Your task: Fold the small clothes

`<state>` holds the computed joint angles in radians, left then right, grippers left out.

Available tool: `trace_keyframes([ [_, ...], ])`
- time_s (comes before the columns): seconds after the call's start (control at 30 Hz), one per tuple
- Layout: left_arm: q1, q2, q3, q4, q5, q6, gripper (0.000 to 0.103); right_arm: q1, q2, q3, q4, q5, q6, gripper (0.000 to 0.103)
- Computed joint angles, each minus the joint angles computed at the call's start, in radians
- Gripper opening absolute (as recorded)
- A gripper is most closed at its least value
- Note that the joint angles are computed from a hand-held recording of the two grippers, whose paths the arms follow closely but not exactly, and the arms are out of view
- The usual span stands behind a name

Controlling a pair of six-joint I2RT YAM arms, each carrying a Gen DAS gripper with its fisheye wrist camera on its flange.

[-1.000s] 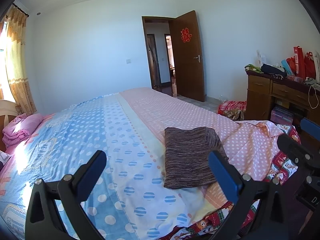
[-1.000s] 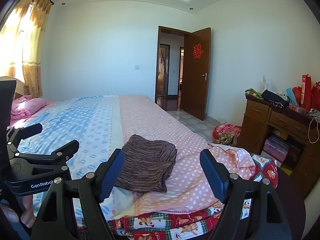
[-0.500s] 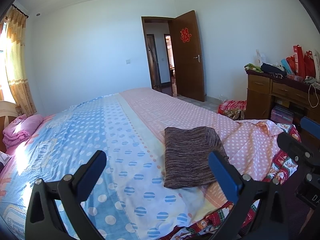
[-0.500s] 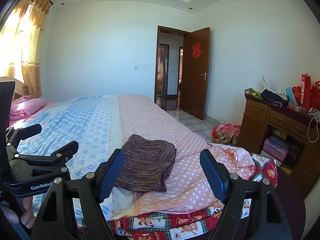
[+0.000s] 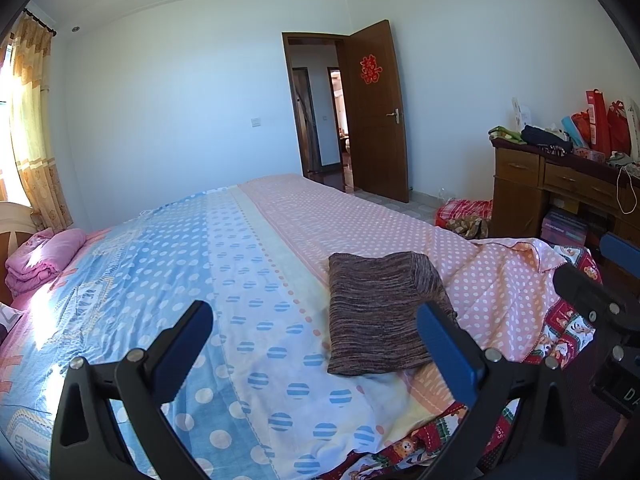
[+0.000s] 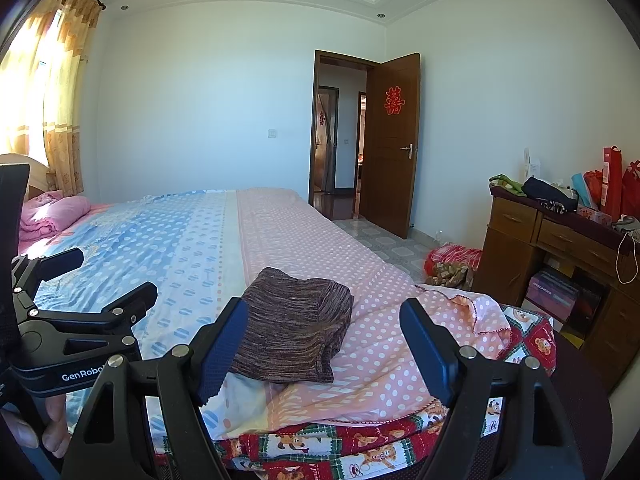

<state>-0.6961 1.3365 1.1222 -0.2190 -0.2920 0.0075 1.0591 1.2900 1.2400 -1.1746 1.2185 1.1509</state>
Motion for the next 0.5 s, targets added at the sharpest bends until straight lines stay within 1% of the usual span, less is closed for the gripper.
trace_keyframes([
  [0.5, 0.005, -0.003, -0.001, -0.001, 0.008, 0.005, 0.103, 0.003, 0.000, -0.004, -0.005, -0.001, 0.011, 0.079],
])
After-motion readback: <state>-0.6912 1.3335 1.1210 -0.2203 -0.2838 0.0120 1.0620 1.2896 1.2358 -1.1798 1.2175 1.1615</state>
